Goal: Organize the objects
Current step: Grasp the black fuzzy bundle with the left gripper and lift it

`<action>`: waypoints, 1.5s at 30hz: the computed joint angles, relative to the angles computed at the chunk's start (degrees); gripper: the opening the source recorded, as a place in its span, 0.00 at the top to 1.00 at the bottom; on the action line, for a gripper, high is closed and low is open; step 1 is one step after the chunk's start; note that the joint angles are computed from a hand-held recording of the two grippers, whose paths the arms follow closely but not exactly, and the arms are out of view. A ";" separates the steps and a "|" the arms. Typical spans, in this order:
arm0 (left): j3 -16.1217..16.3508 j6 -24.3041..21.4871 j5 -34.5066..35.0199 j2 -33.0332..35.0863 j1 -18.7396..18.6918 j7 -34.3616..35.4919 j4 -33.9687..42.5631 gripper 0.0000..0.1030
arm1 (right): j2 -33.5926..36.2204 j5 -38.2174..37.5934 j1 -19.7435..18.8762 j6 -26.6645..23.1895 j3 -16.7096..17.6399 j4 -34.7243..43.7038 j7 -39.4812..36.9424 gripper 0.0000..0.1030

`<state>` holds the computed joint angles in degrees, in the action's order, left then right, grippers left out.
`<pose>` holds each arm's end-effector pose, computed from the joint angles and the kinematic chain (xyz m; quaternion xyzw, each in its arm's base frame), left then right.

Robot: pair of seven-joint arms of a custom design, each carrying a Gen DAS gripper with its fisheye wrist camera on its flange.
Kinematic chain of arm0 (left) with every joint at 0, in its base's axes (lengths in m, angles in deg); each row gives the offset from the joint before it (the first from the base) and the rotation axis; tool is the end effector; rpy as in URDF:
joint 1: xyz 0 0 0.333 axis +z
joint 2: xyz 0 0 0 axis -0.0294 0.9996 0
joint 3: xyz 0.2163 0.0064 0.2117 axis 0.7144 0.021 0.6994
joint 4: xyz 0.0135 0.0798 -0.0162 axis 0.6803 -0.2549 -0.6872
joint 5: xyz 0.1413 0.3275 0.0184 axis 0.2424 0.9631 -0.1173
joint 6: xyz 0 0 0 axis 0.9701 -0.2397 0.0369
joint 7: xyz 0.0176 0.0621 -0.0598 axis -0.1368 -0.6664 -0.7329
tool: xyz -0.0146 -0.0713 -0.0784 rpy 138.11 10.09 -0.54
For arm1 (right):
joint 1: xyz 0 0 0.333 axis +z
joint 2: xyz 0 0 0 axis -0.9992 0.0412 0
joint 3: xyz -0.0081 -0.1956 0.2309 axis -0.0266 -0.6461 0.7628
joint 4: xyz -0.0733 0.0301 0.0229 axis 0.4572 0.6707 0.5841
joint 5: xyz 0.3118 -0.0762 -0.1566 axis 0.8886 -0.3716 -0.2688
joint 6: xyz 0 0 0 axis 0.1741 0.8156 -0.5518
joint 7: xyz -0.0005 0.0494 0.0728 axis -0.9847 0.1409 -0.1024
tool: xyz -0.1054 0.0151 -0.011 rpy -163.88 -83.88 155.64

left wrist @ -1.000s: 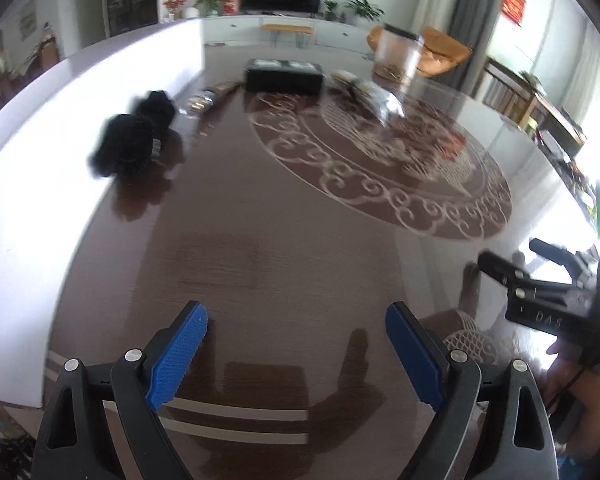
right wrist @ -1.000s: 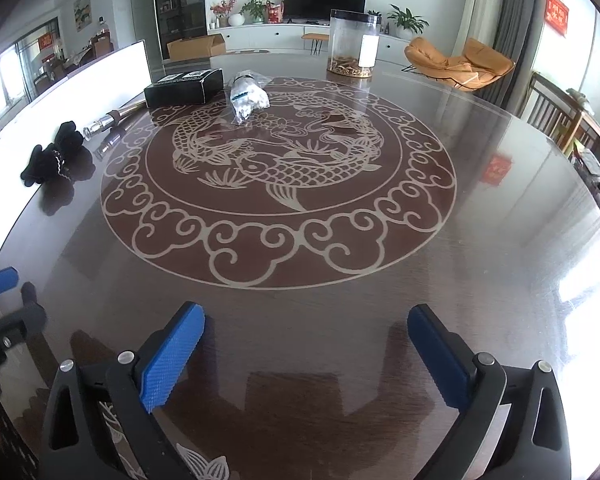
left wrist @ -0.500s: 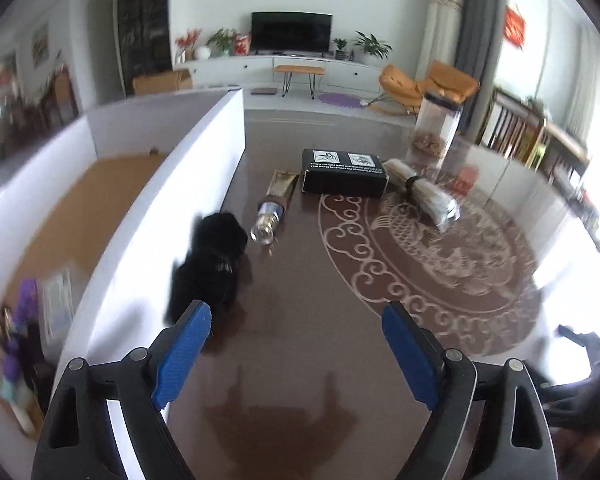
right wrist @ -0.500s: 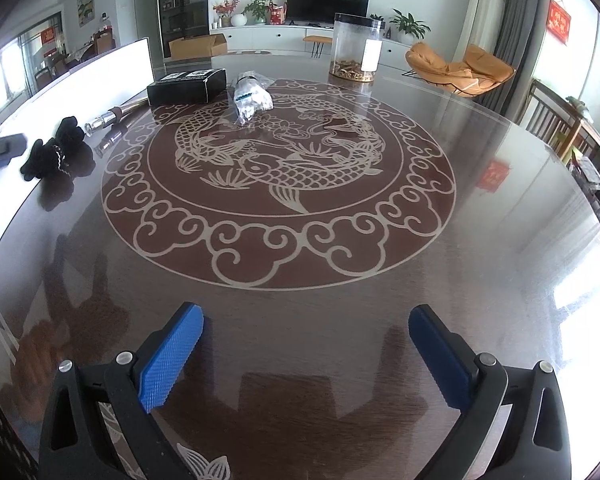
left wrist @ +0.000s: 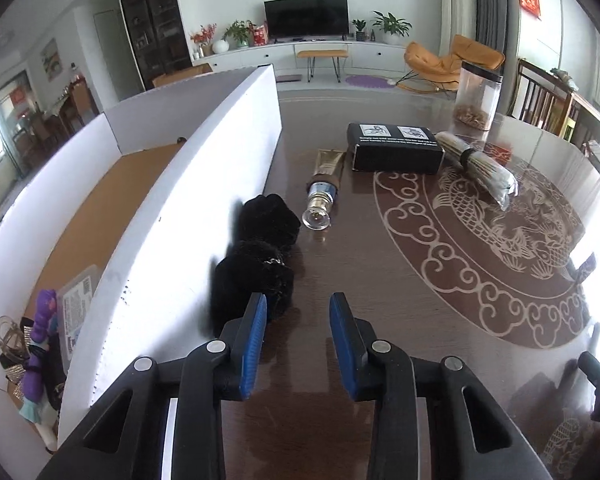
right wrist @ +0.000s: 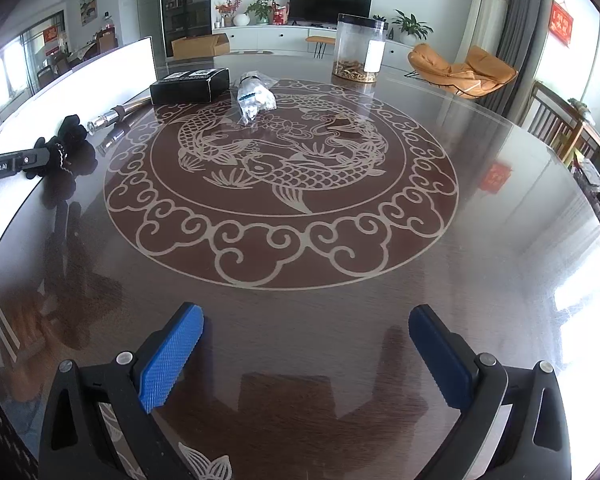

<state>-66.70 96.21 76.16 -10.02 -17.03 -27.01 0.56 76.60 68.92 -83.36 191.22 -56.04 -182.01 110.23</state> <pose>0.7050 -0.1323 0.3906 -0.7320 0.5911 -0.1768 0.2891 0.6881 0.1386 0.3436 -0.7966 0.5150 -0.2059 0.2402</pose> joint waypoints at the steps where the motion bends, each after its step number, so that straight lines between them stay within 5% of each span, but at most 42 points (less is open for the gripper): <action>1: -0.09 0.24 -0.22 -0.06 0.17 -0.02 -0.01 0.67 | 0.00 0.01 0.01 0.00 -0.01 0.00 -0.01 0.00; 10: -0.58 4.24 -8.59 -3.93 6.20 -3.71 -6.37 0.70 | -0.05 0.23 -0.10 0.09 0.24 -0.13 -0.59 0.00; 13: -2.38 7.80 -10.92 -6.32 8.36 0.92 -10.33 0.53 | -0.08 -0.13 0.26 0.42 -0.13 -0.24 -0.49 0.00; 17: 1.78 8.62 -4.13 -6.17 2.88 1.25 -10.20 0.12 | -0.25 -0.68 0.45 0.94 -0.37 -0.60 -0.33 0.00; 20: 0.52 5.40 -5.47 -2.83 3.55 2.54 -4.13 0.11 | -0.24 -0.61 0.05 0.85 0.10 -0.57 -0.80 0.00; 25: -3.91 -7.05 -13.76 8.17 7.34 11.55 14.06 0.11 | -0.30 -0.50 -0.01 0.86 0.16 -0.64 -1.01 0.00; 28: -3.16 -8.48 -14.26 11.47 7.12 11.96 17.95 0.17 | -0.29 -0.58 0.07 0.93 0.09 -0.61 -1.07 0.00; 29: -2.63 -6.76 -13.73 11.07 6.64 11.38 16.59 0.39 | -0.28 -0.55 0.02 0.89 0.14 -0.58 -1.11 0.00; 32: -2.76 -2.24 -13.01 8.06 5.27 11.06 10.73 0.68 | -0.30 -0.50 0.05 1.00 0.14 -0.63 -1.04 0.00; 36: -5.11 3.92 -13.91 3.28 1.86 12.65 1.48 0.70 | -0.35 -0.41 -0.06 1.01 0.25 -0.68 -1.16 0.00; 37: -5.12 3.42 -14.92 3.31 0.43 13.00 1.22 0.67 | -0.34 -0.37 -0.13 1.02 0.33 -0.68 -1.24 0.00; 39: -2.53 3.22 -12.00 3.65 -3.51 8.90 1.20 0.35 | -0.29 -0.27 -0.25 0.99 0.46 -0.61 -1.40 0.00; 40: -2.84 2.05 -11.94 4.86 -3.96 9.20 2.93 0.06 | -0.30 -0.30 -0.14 1.04 0.34 -0.64 -1.31 0.00; 45: -0.63 -5.21 -7.62 8.51 -6.73 7.53 10.21 0.00 | -0.26 -0.29 -0.10 1.02 0.30 -0.58 -1.31 0.00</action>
<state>-67.33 91.00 68.53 -1.51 -23.76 -19.48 10.77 76.34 68.62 -83.46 192.24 -55.74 -182.60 108.92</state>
